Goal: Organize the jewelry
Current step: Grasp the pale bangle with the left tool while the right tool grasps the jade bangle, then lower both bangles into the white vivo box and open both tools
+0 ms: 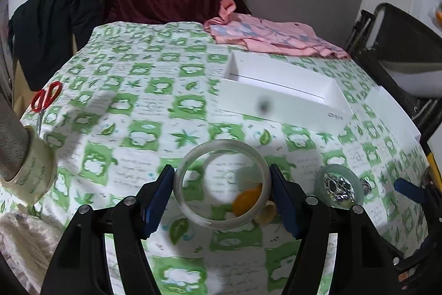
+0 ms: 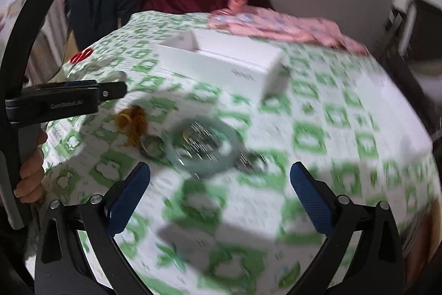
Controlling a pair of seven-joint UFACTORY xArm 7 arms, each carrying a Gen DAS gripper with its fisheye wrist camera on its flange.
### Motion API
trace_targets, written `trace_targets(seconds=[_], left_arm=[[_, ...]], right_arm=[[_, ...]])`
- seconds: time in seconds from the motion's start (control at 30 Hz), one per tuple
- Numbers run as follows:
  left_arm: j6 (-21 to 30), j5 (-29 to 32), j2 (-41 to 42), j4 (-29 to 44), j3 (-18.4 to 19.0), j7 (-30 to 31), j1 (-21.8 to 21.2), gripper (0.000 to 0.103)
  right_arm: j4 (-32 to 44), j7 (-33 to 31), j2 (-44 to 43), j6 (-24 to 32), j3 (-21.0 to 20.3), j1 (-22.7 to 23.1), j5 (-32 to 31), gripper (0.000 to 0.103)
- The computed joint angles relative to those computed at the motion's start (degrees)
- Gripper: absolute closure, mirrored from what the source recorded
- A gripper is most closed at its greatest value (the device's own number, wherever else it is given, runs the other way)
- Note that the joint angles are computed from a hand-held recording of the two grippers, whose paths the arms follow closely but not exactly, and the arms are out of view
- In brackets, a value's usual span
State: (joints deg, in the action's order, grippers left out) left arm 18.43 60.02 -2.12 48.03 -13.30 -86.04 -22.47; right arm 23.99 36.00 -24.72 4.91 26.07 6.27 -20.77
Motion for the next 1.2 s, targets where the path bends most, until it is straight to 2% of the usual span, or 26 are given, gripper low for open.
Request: trace_targets(seconds=[0.07,0.13,0.2,0.23,0.3,0.33,0.37,0.43,0.47,0.5,0.57,0.63,0.7,0.83,0.93,1.13,1.2], left_arm=[[0.0,-0.5,-0.3,-0.4,0.3,-0.1,0.3,0.035],[-0.2,-1.1,-0.6,-0.8,0.4,0.1,0.7,0.035],[-0.4,-1.4,-0.7,-1.0,0.4,0.2,1.0,0.035],[-0.5,-1.5,-0.8,-1.0,0.3,0.3,1.1,0.035],[-0.7,-1.7,-0.8,-1.1,0.3,0.6,1.3,0.034],[-0.8,-1.9,-0.8,-1.1,0.2,0.8,1.4,0.035],[-0.9,-2.2,-0.7,-1.1,0.2,1.2,1.4,0.034],[-0.6,-2.9,-0.4,-1.0,0.1,2.2,1.3,0.034],[-0.5,-3.2,-0.2,-0.9,0.1,2.6,1.2,0.034],[-0.5,-3.5,0.0,-0.8,0.1,3.0,1.1,0.034],[-0.3,-3.5,0.2,-0.6,0.1,3.1,0.9,0.034],[-0.2,-3.6,0.5,-0.4,0.2,3.3,0.6,0.034],[-0.1,-3.8,0.8,-0.3,0.3,3.5,0.4,0.034],[-0.4,-4.5,1.2,-0.1,0.7,4.3,0.0,0.034],[-0.4,-4.6,1.4,0.0,0.8,4.6,-0.2,0.034],[-0.8,-4.0,1.8,0.6,1.1,4.7,-0.6,0.034],[-1.4,-4.1,2.0,1.1,1.2,5.2,-0.7,0.034]], right_arm=[[2.9,1.0,2.0,-0.5,5.2,-5.5,-4.0,0.011],[5.4,0.4,5.3,-0.3,5.4,-6.4,-5.7,0.02],[7.4,-2.8,9.6,0.3,-0.3,-1.5,-3.3,0.028],[7.9,-4.2,10.9,0.5,-3.0,0.9,-1.7,0.029],[8.4,-8.5,12.9,0.6,-8.8,6.5,3.7,0.029],[8.0,-12.5,13.6,-0.1,-13.3,11.2,8.7,0.029],[7.7,-15.5,13.9,-0.6,-16.0,14.2,12.7,0.029],[7.4,-21.5,14.2,-1.1,-20.2,19.1,20.1,0.028],[7.4,-23.3,14.3,-1.1,-20.7,19.9,22.3,0.028],[7.5,-23.8,14.4,-0.8,-20.4,19.8,22.9,0.028],[8.1,-20.1,14.7,0.3,-15.3,14.6,18.0,0.027],[8.6,-17.7,15.0,0.5,-12.6,12.2,14.1,0.027],[8.7,-13.9,14.8,0.8,-10.0,9.3,9.4,0.034],[7.7,-17.5,14.6,-1.0,-14.5,13.8,14.2,0.034],[6.1,-18.9,13.4,-3.8,-15.7,14.9,16.7,0.034],[4.8,-19.6,12.3,-6.3,-17.4,15.7,20.1,0.034],[4.5,-18.5,11.5,-6.8,-15.4,13.1,19.4,0.034]])
